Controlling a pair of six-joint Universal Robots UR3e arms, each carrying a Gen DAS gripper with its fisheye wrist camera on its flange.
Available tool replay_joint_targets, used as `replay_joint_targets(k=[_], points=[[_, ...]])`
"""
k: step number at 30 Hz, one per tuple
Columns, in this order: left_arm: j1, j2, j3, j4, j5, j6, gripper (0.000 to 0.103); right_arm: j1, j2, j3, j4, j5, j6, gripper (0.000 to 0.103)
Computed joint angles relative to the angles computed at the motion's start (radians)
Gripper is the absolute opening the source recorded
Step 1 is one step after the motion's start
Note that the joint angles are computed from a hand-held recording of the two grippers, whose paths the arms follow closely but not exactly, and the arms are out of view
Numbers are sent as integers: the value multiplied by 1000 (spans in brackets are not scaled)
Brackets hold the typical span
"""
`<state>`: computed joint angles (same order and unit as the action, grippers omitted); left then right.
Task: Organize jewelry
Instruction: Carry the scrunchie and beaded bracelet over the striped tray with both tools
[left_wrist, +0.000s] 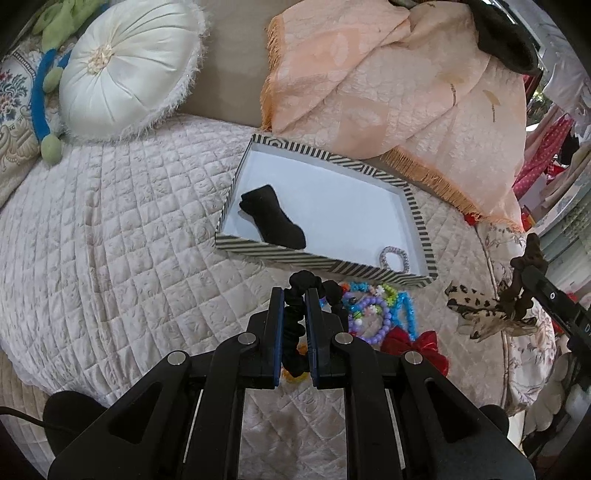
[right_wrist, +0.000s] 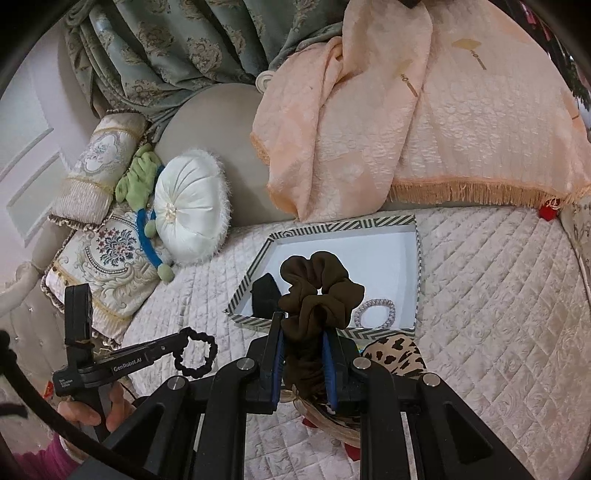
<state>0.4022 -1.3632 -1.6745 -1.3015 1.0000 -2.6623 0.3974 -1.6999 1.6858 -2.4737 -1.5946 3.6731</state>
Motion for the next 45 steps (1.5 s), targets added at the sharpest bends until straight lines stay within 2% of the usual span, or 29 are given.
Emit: replay_joint_targets(k=[7,12,20,27,30,38,45], points=[[-42,-50,86,28,11,-35,10,-5,24,-63,37,-10,-16,17],[-98,-140,178,74,43,-96,10,-25,58,-124,71,-11,-42,17],[-232,-341,353,168,145,-197,10,-114,132,-199,102,28,-97,17],[-329,-547,554,195,234,-251,10,-209,237,-261,100,96,-138,17],[-353,-640,660,180,256,-273,10,-241,309,-308,101,122,-158,17],[-419,-960,1056,44,302,-326,10,-290,512,-386,90,193,-162,17],[-443,-1164,1309,-41,365,-354,10,-318,627,-432,92,194,-175,17]])
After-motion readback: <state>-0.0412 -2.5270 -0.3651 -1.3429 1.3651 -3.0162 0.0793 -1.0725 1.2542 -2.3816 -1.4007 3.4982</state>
